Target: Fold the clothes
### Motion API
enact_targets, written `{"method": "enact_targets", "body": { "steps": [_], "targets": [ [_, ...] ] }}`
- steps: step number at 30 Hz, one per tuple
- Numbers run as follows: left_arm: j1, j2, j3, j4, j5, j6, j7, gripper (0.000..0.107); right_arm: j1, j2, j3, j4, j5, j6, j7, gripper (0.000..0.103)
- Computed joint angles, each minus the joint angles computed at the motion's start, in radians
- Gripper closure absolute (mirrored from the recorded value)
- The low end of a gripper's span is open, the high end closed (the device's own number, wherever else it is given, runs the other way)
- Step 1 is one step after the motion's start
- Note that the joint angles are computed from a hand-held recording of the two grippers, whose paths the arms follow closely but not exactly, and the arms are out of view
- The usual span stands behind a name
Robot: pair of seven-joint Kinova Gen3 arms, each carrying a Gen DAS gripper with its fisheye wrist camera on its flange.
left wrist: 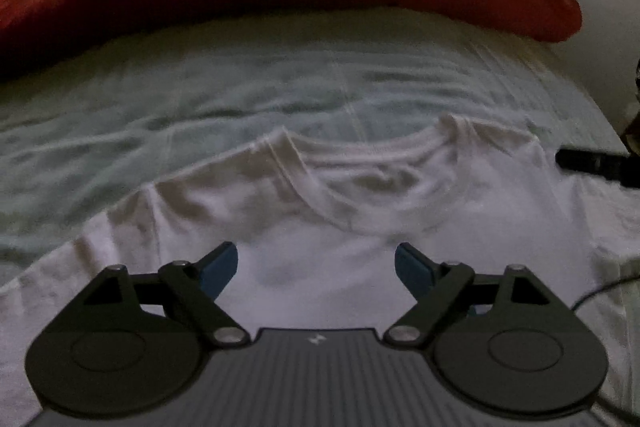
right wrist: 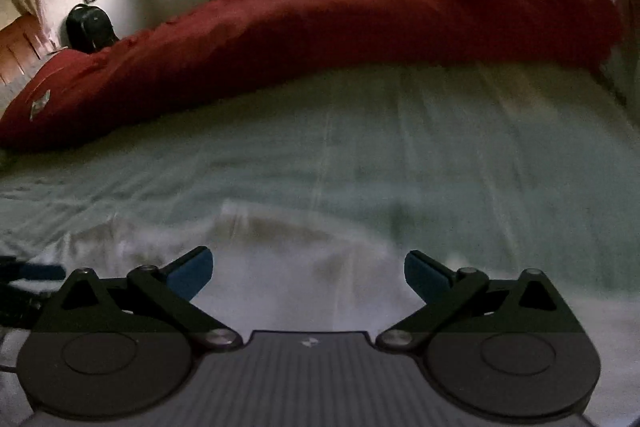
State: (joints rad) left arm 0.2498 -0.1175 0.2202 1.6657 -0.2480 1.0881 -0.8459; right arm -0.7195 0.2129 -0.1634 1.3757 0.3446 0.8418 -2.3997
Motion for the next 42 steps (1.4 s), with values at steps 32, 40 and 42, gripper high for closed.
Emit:
{"method": "enact_targets", "body": {
  "steps": [32,40,42],
  "targets": [
    [0.147,0.053,0.077,-0.071,-0.052,0.173,0.112,0.017,0.111,-0.397,0.041,0.523,0.159,0.057,-0.137,0.0],
    [0.215,0.113,0.083,-0.164,-0.109,0.179,0.111,0.017,0.283,-0.396,-0.022,0.48,0.111,0.014,0.014,0.0],
    [0.228,0.129,0.072,-0.169,-0.093,0.167,0.104,0.017,0.309,-0.379,-0.011,0.49,0.08,-0.031,0.08,0.0]
  ]
}}
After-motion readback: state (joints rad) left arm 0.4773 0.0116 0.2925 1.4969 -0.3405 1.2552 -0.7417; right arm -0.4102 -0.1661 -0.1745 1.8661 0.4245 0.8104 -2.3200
